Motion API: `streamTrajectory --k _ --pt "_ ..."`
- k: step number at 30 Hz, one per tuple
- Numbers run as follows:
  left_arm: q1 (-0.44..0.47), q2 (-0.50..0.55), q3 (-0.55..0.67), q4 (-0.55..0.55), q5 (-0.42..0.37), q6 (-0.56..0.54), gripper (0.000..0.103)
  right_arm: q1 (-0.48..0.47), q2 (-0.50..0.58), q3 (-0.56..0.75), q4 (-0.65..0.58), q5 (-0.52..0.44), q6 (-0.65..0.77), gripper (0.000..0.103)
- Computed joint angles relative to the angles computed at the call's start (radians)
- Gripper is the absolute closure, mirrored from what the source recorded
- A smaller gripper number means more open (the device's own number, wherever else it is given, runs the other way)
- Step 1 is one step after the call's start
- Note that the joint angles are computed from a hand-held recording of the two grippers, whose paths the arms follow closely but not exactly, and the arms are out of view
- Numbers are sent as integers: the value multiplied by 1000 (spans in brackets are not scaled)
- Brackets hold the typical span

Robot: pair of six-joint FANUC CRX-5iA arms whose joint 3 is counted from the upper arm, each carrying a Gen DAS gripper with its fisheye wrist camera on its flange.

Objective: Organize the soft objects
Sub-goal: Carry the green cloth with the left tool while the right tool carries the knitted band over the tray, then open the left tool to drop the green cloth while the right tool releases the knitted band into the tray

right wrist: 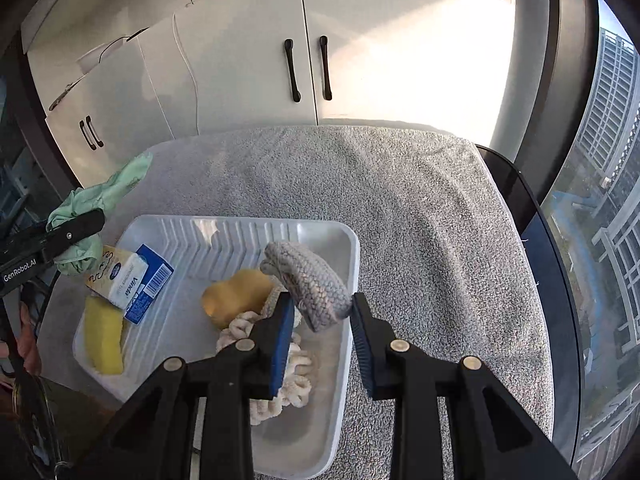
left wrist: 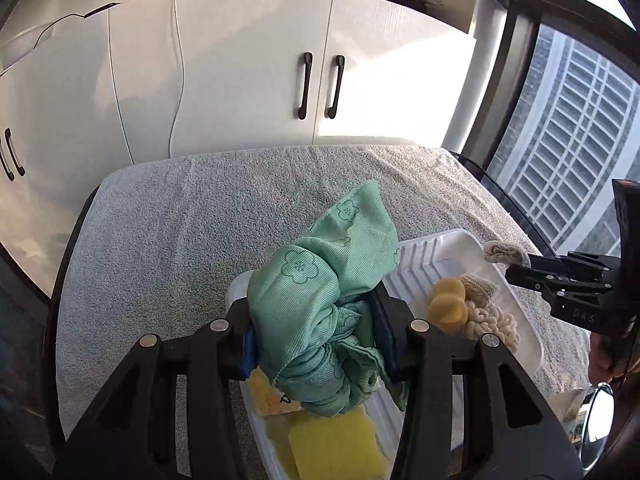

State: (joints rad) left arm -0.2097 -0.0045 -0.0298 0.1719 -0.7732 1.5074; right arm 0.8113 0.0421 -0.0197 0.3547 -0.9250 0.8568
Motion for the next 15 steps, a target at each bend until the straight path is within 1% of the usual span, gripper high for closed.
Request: streamTrajectory --k 4,6,7,10,13,15 --pt "-19 50 18 92 -33 -99 60 -2 62 68 -34 -27 57 72" --pt "-23 62 17 124 -35 -139 60 1 85 86 -33 -32 68 72" --pt "-24 75 28 135 -51 -157 60 1 94 92 -35 -32 73 72" --pt "-22 126 76 153 -138 -216 60 -6 120 109 -42 -33 77 72" --pt "-9 171 101 227 -209 -295 60 -20 152 148 -85 -50 99 72" --pt "-7 197 128 242 -255 -315 60 -21 160 151 -75 -53 94 72"
